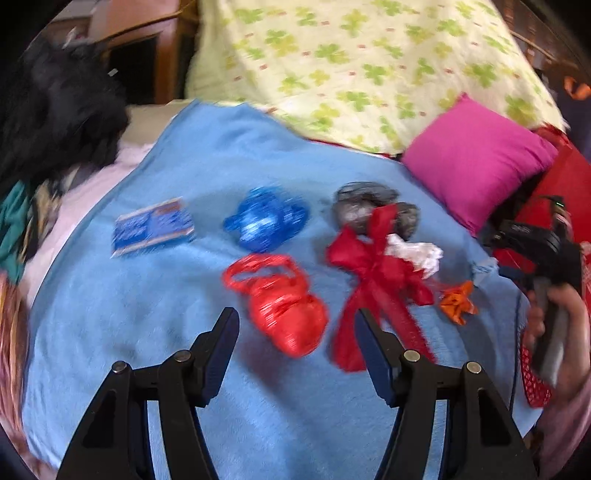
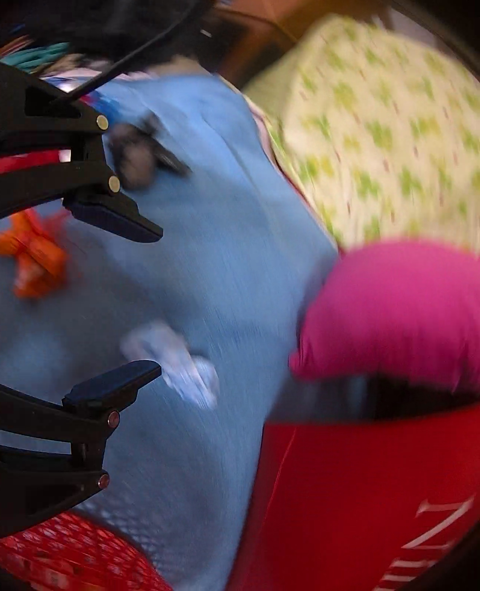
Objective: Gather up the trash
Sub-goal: 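Move both tools back over the remaining items on the blanket, then grasp the white-blue sock with the right tool while the left tool grasps the orange bag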
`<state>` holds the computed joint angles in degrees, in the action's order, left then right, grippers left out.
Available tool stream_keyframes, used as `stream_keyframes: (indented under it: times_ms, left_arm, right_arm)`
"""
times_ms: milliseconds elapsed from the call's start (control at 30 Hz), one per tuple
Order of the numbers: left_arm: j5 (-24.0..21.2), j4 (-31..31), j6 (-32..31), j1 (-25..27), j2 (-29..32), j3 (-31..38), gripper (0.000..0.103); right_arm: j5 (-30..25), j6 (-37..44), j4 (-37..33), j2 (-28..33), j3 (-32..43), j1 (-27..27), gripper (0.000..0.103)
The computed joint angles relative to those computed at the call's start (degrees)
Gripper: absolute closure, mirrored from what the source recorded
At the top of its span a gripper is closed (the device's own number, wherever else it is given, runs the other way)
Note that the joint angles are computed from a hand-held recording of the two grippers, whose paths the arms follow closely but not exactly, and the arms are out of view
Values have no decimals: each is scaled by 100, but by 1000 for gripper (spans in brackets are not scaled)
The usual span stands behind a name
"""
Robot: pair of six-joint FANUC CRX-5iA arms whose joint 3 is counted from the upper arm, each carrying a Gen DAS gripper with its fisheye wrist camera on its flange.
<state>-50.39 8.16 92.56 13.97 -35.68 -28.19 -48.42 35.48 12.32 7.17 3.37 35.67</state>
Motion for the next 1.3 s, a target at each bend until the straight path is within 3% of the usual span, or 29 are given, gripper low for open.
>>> stream_keyframes:
  times_ms: [167,367,533,633,800,1000,1067,1133,1200,1300]
  left_arm:
    - [378,81,-306,-408,409,145,38]
    - [1042,1095,-1462,-811,732,-11,37]
    - [1202,2054,-2781,-1098,1128,-127,37]
    - [1143,2277,-3289,-1144,1365,-109,37]
    - [1095,2838,-3953,-1196,1802,-65,38]
    - [1011,2554,-3715,-1527,2384,421,37]
    - [930,2148,-3400,-1681,2583,691,38]
    - [893,2006,-3330,-1790,2735,830,42]
    - [713,1578,-2927,-1877,2913,1106,55]
    - [665,1298,-2648,-1930,2995,1244,62]
  right_arm:
    - [-257,45,-679,291,435,-455,33]
    - [-101,-91,-964,353,448,-601,34]
    - [-290,-124,-1111,587,575,-658,63]
    - [-54,-59,-1295,469,443,-736,69]
    - [186,450,-1015,235,402,-470,70]
    - [498,804,-591,-192,221,-141,70]
    - [554,888,-538,-315,168,-78,70]
    - [608,976,-538,-447,92,-34,70]
    - [627,1012,-408,-586,8,37,70]
    - [770,989,-298,-781,-182,123,70]
